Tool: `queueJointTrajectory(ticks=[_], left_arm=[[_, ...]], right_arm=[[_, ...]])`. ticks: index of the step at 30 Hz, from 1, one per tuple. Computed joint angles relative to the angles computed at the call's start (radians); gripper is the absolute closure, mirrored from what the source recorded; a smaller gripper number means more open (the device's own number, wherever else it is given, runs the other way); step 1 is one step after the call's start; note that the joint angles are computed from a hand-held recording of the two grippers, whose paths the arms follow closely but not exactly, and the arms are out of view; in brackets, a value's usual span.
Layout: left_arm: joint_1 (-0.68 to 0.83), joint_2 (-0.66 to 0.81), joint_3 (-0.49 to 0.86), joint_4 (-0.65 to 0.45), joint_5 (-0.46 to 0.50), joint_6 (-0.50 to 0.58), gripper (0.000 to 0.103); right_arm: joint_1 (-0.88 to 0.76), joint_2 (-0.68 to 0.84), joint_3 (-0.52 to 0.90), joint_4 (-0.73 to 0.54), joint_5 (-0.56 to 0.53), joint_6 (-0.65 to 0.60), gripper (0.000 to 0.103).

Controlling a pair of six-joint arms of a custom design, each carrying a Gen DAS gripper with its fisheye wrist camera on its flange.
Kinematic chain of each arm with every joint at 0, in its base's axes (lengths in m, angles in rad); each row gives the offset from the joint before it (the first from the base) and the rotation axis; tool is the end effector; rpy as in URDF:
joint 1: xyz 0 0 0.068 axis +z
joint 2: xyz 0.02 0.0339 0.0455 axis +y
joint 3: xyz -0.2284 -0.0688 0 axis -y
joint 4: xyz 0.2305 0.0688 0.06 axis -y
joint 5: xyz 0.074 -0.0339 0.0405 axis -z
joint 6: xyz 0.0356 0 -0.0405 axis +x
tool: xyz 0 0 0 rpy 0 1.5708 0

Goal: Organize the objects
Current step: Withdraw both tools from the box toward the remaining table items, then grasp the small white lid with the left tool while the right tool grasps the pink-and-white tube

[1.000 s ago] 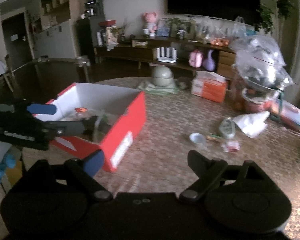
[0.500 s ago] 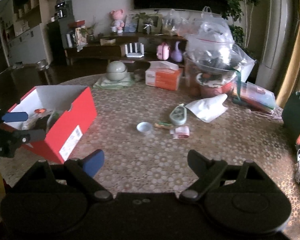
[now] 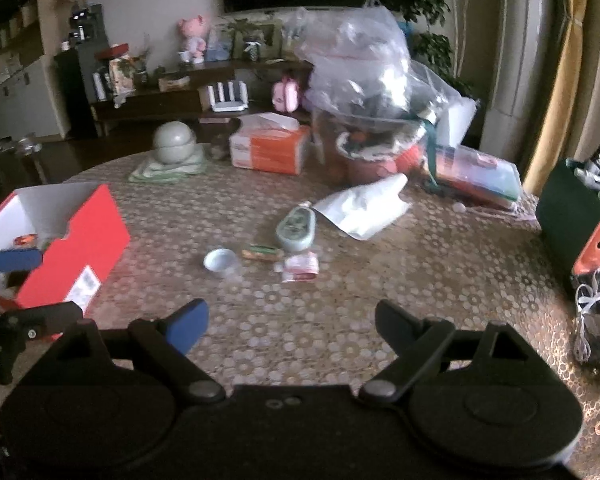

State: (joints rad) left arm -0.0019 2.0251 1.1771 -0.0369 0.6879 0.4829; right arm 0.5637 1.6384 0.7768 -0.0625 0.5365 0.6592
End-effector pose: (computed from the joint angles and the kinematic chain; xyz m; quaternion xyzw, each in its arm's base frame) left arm 0.3819 -0.0233 0.1070 0.3229 0.8335 -0.2330 0.3831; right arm 0.2583 0.1418 0.1221 0.1278 0.9092 -0.0299 0.3951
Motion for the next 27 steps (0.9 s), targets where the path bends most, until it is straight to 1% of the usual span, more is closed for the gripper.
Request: queueJointTrajectory(ticks=[1, 5, 8, 10, 13, 17, 24, 27], left_arm=[[-0.011, 0.024, 0.016, 0.010, -0.003, -0.020, 0.000], [-0.078, 0.102, 0.043, 0.109, -0.095, -0.089, 0.000], [-0.119, 0.170, 0.100, 0.133, -0.136, -0.142, 0.000], [-0.143, 0.219, 0.154, 0.121, -0.158, -0.164, 0.000], [-0.183, 0.298, 0.243, 0.119, -0.224, -0.196, 0.000], [-0.212, 0.414, 0.386, 0.078, -0.278, -0.208, 0.000], [-0.238, 0.592, 0.620, 0.009, -0.340, -0.215, 0.000], [-0.248, 0.644, 0.686, -0.002, -0.352, -0.205, 0.001]], right_arm=[[-0.022, 0.009, -0.006, 0.019, -0.014, -0.013, 0.013], [-0.098, 0.058, -0.010, 0.090, -0.070, -0.060, 0.013], [-0.149, 0.112, 0.005, 0.137, -0.116, -0.090, 0.013], [-0.182, 0.159, 0.031, 0.160, -0.149, -0.114, 0.013], [-0.219, 0.226, 0.083, 0.176, -0.184, -0.144, 0.013], [-0.265, 0.327, 0.173, 0.185, -0.224, -0.175, 0.013], [-0.316, 0.506, 0.333, 0.194, -0.288, -0.204, 0.013], [-0.323, 0.573, 0.402, 0.180, -0.300, -0.212, 0.014]])
